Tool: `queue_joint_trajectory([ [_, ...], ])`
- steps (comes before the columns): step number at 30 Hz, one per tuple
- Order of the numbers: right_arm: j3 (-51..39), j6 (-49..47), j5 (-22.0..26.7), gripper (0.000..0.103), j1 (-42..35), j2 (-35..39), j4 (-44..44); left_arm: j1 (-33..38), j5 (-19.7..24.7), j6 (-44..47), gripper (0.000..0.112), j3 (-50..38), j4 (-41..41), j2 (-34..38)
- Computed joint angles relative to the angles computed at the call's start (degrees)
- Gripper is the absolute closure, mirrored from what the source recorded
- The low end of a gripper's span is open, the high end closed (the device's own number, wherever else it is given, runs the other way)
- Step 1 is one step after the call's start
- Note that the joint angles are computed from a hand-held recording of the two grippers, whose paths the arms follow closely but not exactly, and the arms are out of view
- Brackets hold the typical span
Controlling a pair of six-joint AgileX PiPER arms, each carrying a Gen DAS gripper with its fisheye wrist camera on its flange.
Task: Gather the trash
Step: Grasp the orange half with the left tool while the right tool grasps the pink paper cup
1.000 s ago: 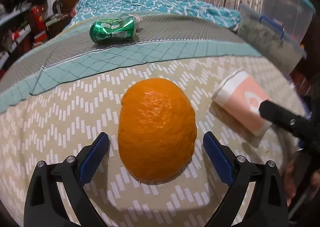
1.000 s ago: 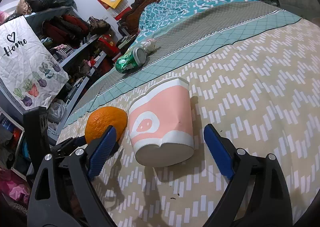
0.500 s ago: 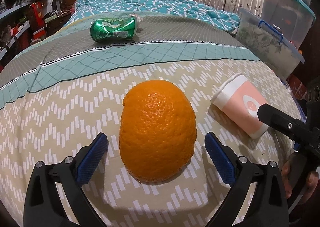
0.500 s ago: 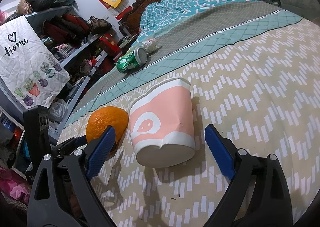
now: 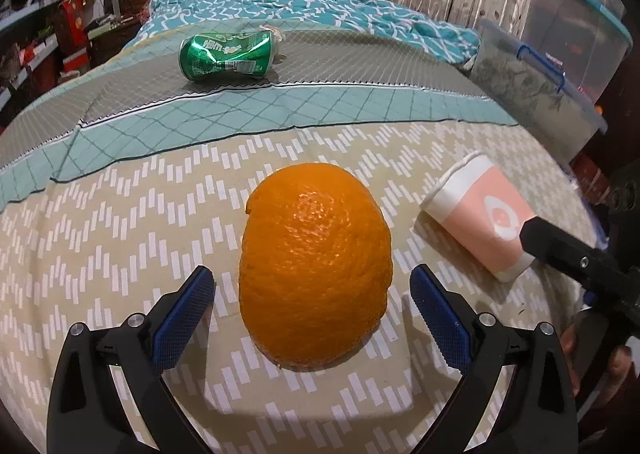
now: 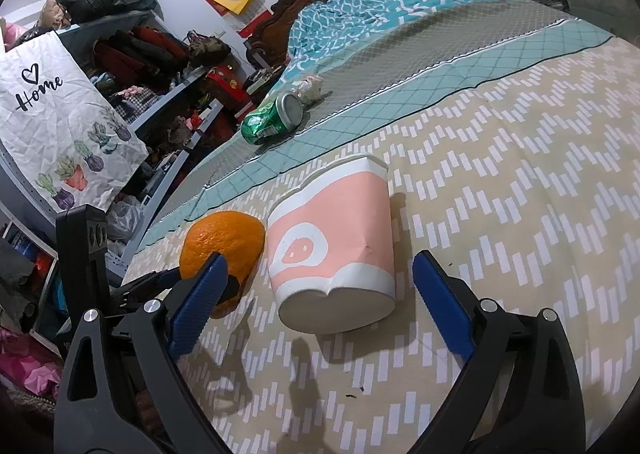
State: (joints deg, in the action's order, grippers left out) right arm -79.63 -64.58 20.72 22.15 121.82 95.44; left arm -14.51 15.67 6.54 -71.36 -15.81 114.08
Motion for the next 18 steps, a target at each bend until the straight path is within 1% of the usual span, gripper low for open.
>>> queue_joint_trajectory([
  [2, 0.24, -0.81, 0.35, 0.01, -0.22, -0.02, 0.68, 0.41, 0.05, 2.8, 0.018, 0.27, -2.75, -0.14],
  [7, 0.54, -1.98, 0.95, 0.01, -0.51, 0.0, 1.66, 0.59, 0.33, 2.63, 0.018, 0.28, -2.7, -0.22],
  [11, 0.82, -2.87, 1.95, 0.009, -1.04, 0.0, 2.36, 0.18, 1.46, -1.68, 0.018, -0.71, 1.43, 0.09],
  [14, 0.85, -2.64, 2.61, 0.009, -1.29, 0.02, 2.13, -0.05, 3.59, -5.12, 0.018, -2.6, 4.53, 0.75],
  [16, 0.41, 0.14, 3.19, 0.009, -1.58, 0.05, -0.66, -0.01, 4.15, -5.42, 0.018, -3.02, 4.5, 0.83],
  [18, 0.08, 3.37, 4.91, 0.009, -2.3, 0.03, -3.43, -0.24, 4.4, -7.44, 0.018, -3.21, 6.75, 0.9],
])
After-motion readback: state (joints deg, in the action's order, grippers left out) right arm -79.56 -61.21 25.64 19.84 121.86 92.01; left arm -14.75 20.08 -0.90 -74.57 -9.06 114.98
